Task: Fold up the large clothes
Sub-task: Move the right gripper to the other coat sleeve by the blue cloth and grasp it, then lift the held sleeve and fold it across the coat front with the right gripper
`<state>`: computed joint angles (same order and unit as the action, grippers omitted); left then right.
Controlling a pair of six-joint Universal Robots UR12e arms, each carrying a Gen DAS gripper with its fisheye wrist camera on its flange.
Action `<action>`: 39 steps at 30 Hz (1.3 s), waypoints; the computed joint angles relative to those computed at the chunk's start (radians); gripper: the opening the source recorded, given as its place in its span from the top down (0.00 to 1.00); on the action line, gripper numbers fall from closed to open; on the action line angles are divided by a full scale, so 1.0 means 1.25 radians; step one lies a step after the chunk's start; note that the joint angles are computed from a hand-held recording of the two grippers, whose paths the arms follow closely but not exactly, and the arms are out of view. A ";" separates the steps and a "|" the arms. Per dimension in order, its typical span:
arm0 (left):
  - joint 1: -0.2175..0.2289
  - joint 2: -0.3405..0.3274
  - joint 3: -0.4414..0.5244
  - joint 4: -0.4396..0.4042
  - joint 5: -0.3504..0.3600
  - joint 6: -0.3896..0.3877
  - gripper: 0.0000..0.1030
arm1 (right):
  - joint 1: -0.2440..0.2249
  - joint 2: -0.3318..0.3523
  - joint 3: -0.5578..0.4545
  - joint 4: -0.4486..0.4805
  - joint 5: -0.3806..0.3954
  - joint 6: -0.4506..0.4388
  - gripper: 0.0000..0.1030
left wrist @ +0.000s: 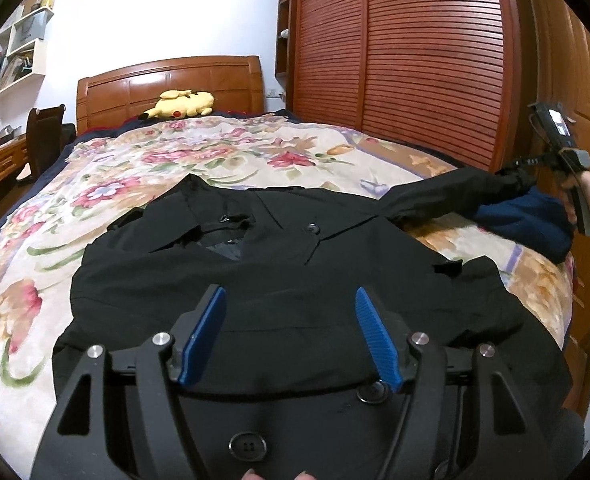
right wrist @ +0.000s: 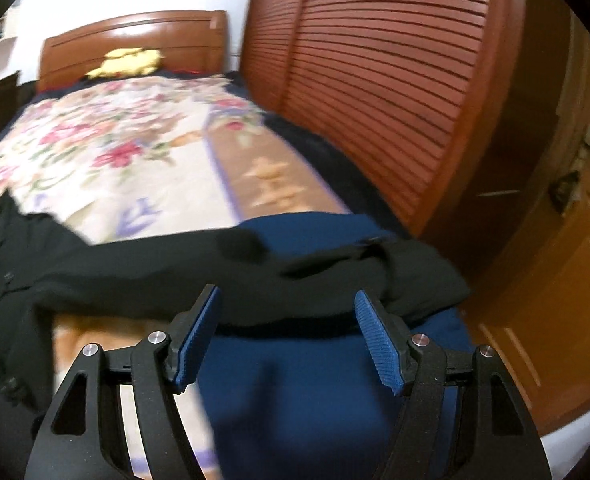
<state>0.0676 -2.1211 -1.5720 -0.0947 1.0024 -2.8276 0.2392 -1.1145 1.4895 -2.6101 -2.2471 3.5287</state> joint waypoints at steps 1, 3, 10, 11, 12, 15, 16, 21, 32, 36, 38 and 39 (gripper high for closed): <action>-0.001 0.000 0.000 -0.002 0.001 0.002 0.35 | -0.004 0.002 -0.002 -0.001 -0.009 0.001 0.31; -0.003 -0.001 0.001 -0.007 0.002 0.007 0.35 | -0.019 -0.005 0.000 0.023 -0.006 0.032 0.31; -0.007 -0.003 0.003 -0.019 0.011 0.015 0.34 | -0.055 -0.014 0.006 0.088 -0.002 0.098 0.31; -0.007 -0.003 0.003 -0.020 0.010 0.015 0.34 | -0.058 -0.015 0.006 0.096 -0.002 0.105 0.31; -0.007 -0.003 0.003 -0.023 0.009 0.014 0.34 | -0.063 -0.015 0.007 0.107 -0.002 0.116 0.31; -0.007 -0.003 0.003 -0.028 0.010 0.020 0.34 | -0.074 -0.017 0.008 0.131 0.019 0.150 0.31; -0.008 -0.003 0.004 -0.031 0.011 0.023 0.34 | -0.078 -0.017 0.007 0.148 0.030 0.163 0.31; -0.008 -0.002 0.003 -0.035 0.011 0.028 0.33 | -0.077 -0.010 -0.003 0.208 0.022 0.193 0.54; 0.003 0.005 -0.009 -0.013 0.002 0.010 0.33 | -0.028 -0.004 -0.025 0.144 -0.020 0.050 0.94; 0.012 0.009 -0.014 -0.007 -0.005 0.006 0.33 | 0.004 0.009 -0.054 0.089 -0.006 -0.023 0.94; 0.016 0.011 -0.015 -0.004 -0.009 0.003 0.33 | 0.021 0.024 -0.078 0.070 -0.007 -0.070 0.95; 0.017 0.012 -0.016 -0.003 -0.011 0.002 0.33 | 0.030 0.032 -0.091 0.059 -0.002 -0.089 0.95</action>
<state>0.0889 -2.1066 -1.5921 -0.0985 0.9892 -2.8255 0.2767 -1.0746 1.3754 -2.5366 -2.2496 3.4173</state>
